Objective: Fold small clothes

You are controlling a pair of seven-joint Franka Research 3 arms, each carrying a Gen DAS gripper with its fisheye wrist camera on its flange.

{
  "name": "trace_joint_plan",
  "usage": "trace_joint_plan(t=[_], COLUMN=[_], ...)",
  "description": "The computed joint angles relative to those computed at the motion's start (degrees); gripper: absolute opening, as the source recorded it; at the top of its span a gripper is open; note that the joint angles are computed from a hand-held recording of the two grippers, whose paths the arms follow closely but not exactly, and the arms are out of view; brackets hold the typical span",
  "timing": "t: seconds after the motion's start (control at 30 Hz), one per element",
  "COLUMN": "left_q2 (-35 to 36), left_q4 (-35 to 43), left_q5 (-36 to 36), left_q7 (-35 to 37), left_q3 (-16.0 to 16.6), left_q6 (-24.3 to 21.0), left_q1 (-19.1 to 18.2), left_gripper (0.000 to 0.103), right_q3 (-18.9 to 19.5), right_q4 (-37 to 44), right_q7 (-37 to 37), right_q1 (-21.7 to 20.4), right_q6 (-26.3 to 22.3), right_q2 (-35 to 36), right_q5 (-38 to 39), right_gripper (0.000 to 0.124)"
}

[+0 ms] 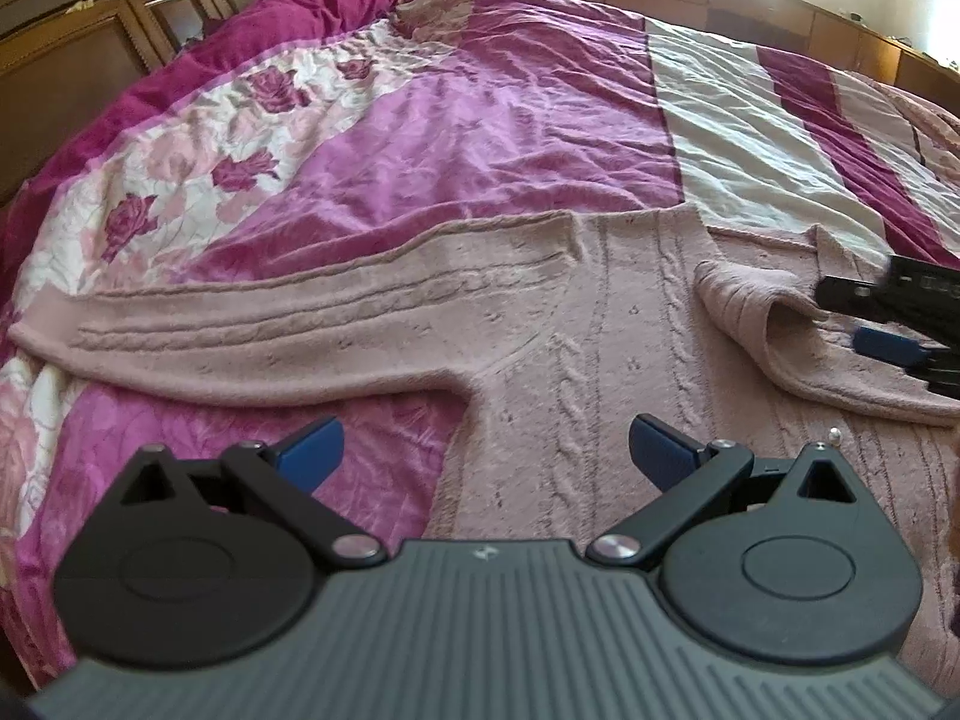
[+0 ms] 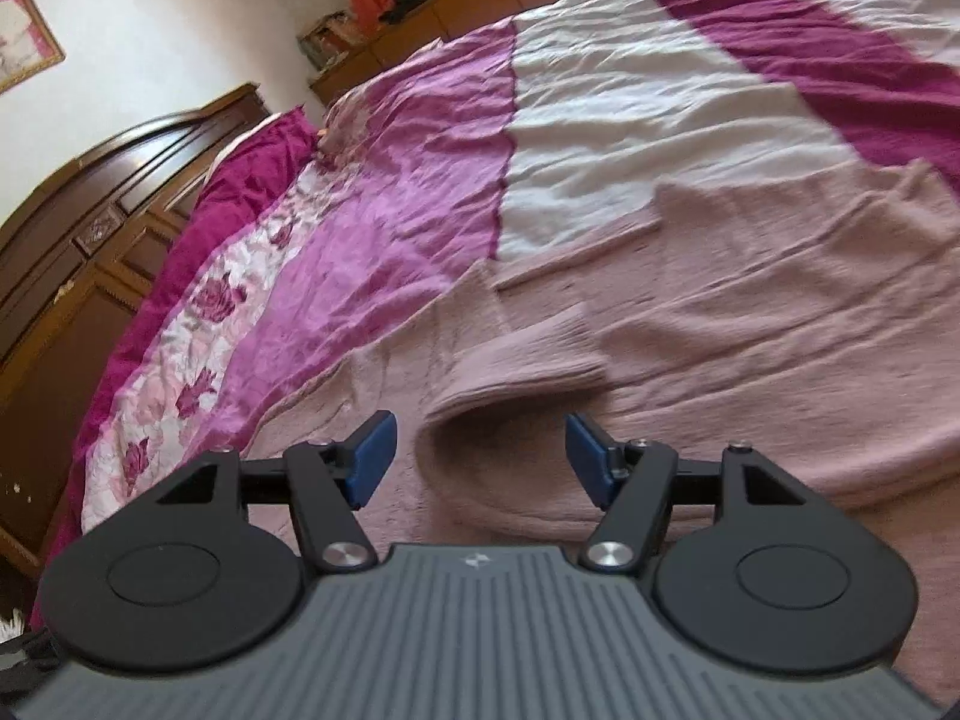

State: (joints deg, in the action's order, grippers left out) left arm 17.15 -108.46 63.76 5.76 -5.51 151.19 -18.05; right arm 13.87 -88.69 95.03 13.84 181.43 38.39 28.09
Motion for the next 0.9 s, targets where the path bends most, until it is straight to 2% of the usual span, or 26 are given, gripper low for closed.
trace_joint_plan(t=[0.1,0.2,0.27,0.43,0.53,0.7,0.77,0.9], left_q2=[1.0,2.1,2.9,5.2,6.7,9.7,11.3,14.9], left_q4=[1.5,2.9,4.0,7.2,9.2,13.2,15.2,20.3], left_q5=[0.1,-0.2,-0.6,-3.4,-4.2,-4.6,-4.8,-4.7], left_q7=[0.7,1.8,2.6,6.0,7.8,10.9,12.3,15.1], left_q3=[-0.1,0.0,0.1,0.2,0.5,1.4,1.8,3.0], left_q6=[0.2,0.3,0.0,-0.5,-0.5,-0.2,-0.6,-1.3], left_q1=[-0.3,-0.8,-1.2,-2.1,-3.0,-4.7,-5.6,-7.6], left_gripper=[0.103,0.103,0.103,0.103,0.103,0.103,0.103,0.103], right_q3=[-0.4,-5.2,-10.2,-26.5,-32.6,-37.1,-36.8,-33.7], right_q4=[-4.7,-9.5,-12.1,-17.2,-18.9,-20.6,-20.4,-19.9], right_q7=[0.1,2.1,4.0,10.5,13.3,15.0,14.3,12.3], right_q1=[-0.8,1.7,5.2,17.8,22.6,26.6,26.4,23.6], right_q6=[2.3,3.9,4.4,4.8,4.5,6.0,6.7,7.7], right_q2=[-3.3,-6.9,-8.7,-10.4,-9.9,-7.9,-7.0,-6.4], right_q5=[0.6,0.4,-0.3,-2.2,-3.6,-5.1,-4.7,-3.6], right_gripper=[0.070,0.070,0.071,0.071,0.071,0.071,0.071,0.071])
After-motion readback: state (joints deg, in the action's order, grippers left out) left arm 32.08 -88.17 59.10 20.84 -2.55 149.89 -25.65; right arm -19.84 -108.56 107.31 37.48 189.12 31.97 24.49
